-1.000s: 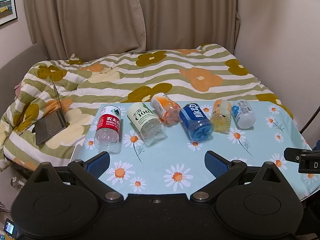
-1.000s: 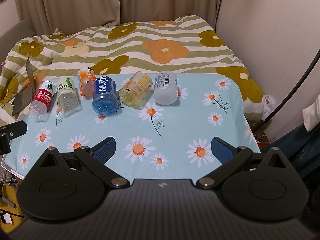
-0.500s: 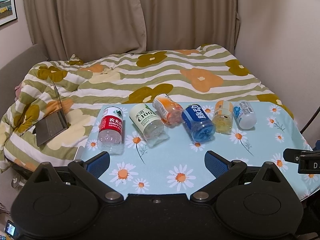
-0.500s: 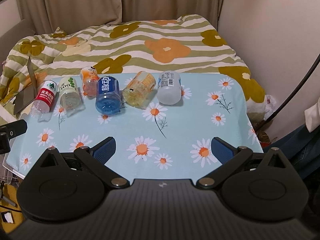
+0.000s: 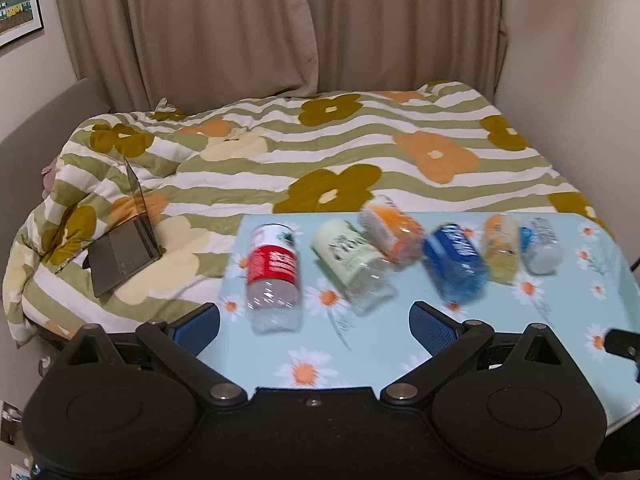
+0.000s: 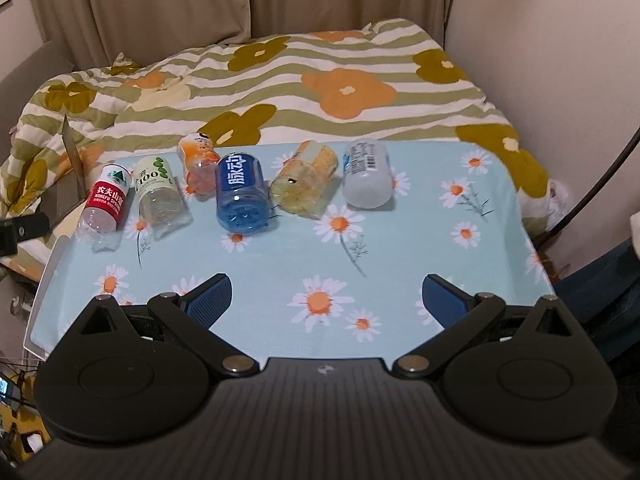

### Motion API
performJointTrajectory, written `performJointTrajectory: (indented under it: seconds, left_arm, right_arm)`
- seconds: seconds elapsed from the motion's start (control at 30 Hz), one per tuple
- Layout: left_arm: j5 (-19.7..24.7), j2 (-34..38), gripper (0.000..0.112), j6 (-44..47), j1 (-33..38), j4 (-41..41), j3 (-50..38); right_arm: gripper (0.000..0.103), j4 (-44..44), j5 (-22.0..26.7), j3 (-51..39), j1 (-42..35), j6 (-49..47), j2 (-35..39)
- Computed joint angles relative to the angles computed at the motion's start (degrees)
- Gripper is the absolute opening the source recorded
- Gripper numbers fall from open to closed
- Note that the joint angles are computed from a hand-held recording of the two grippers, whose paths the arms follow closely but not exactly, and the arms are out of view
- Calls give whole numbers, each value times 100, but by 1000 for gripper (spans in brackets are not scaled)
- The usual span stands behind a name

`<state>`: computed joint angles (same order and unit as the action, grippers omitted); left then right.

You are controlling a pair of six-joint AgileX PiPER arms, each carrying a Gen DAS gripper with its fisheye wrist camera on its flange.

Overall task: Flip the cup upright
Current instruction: 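Move the left gripper to the red-labelled bottle and close around it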

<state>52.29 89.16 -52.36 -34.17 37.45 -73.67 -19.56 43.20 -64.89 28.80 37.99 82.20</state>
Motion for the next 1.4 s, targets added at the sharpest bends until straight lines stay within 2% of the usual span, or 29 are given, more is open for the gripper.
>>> performJointTrajectory:
  seconds: [0.27, 0.5, 0.73, 0.93, 1.0, 1.07, 1.1, 1.17, 1.4]
  left_arm:
    - [-698, 816, 103, 1806, 1370, -1050, -578]
    - [-906, 1890, 103, 3035, 2036, -1968, -1285]
    - [-682, 2689, 103, 3665, 2308, -2533, -2018]
    - [-394, 3128, 101, 3813, 2398, -2662, -2505]
    - [-278, 3250, 98, 3831, 2425, -2717, -2647]
    - [-146, 3362, 86, 3864, 2453, -2785, -2792]
    - [-73, 3409, 84, 3882, 2466, -2835, -2855]
    - [17, 3459, 70, 3932, 2495, -2949, -2909]
    - [-94, 3300, 68, 3884, 2529, -3114, -2634]
  right_arm:
    - [103, 169, 227, -630, 219, 407, 911]
    - [103, 437, 318, -1068, 320, 503, 1673]
    - [103, 940, 302, -1262, 247, 310, 2064]
    - [103, 1257, 125, -1300, 101, 90, 2213]
    - [103, 1362, 36, -1293, 43, 59, 2249]
    - [103, 1401, 14, -1310, 14, -4, 2278]
    - [103, 1340, 42, -1336, 26, -1, 2299]
    - [103, 1204, 112, -1375, 59, 6, 2329]
    - [103, 1235, 153, -1317, 20, -192, 2293]
